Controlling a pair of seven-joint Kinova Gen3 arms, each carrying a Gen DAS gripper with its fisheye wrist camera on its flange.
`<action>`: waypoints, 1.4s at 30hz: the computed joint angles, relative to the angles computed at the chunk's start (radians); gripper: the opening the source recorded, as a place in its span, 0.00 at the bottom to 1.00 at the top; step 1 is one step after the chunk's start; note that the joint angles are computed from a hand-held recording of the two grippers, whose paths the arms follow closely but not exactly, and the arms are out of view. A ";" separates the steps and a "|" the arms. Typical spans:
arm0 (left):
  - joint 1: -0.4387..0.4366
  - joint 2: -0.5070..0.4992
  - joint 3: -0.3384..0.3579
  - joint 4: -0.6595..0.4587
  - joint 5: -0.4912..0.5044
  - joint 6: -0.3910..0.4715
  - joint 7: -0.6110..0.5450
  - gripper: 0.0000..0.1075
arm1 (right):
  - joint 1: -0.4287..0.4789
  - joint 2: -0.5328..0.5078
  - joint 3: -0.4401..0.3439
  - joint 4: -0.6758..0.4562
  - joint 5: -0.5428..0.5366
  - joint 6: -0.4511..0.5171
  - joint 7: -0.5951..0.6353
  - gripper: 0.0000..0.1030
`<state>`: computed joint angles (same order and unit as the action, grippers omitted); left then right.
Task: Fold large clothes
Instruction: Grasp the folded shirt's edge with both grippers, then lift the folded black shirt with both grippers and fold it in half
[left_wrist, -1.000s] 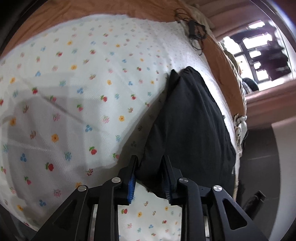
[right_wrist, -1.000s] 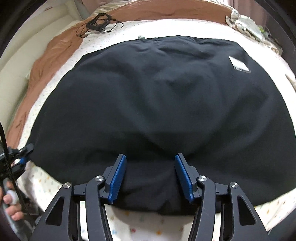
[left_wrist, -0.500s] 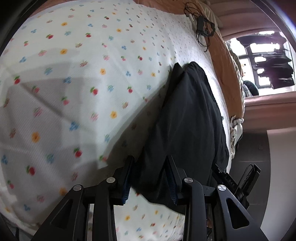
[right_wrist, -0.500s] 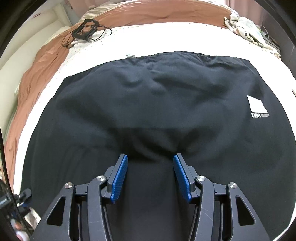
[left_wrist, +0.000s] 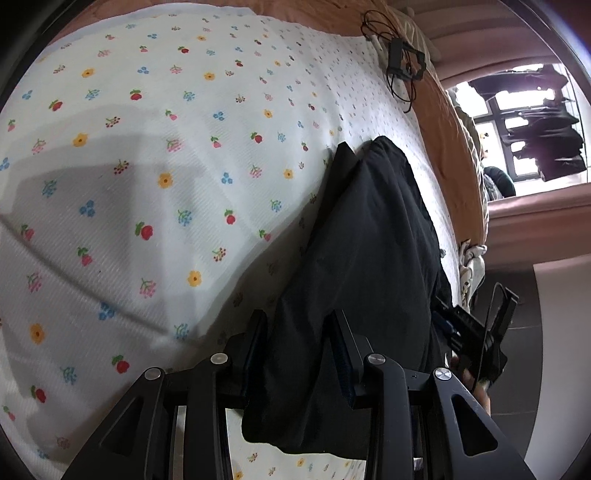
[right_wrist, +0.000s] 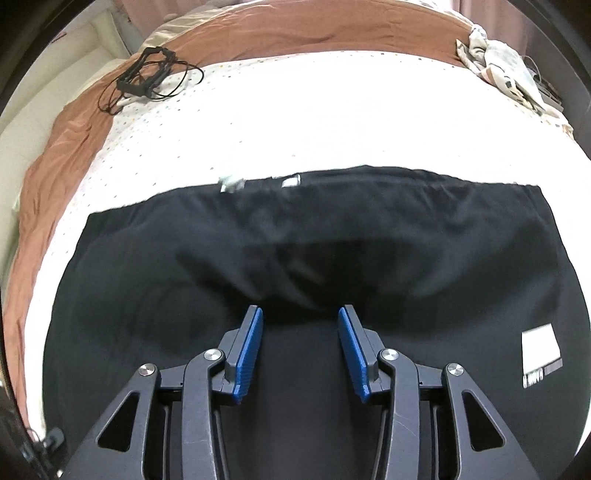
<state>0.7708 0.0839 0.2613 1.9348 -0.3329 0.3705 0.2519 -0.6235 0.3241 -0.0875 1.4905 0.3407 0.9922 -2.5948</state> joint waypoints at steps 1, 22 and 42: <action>0.000 0.000 0.000 -0.002 0.002 0.003 -0.001 0.33 | 0.010 0.014 0.001 -0.019 -0.006 0.005 0.015 0.42; 0.000 -0.025 0.049 0.008 0.017 0.029 0.065 0.35 | -0.092 -0.195 -0.135 0.226 -0.066 -0.050 -0.105 0.42; 0.065 -0.037 0.114 -0.173 -0.388 0.143 0.265 0.11 | -0.120 -0.373 -0.270 0.487 -0.041 -0.233 -0.370 0.23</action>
<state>0.8353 0.0471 0.3751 1.7614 -0.7207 0.5134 0.5170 -0.7438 -0.0485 -0.3576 1.9780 0.3000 0.7595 -2.9650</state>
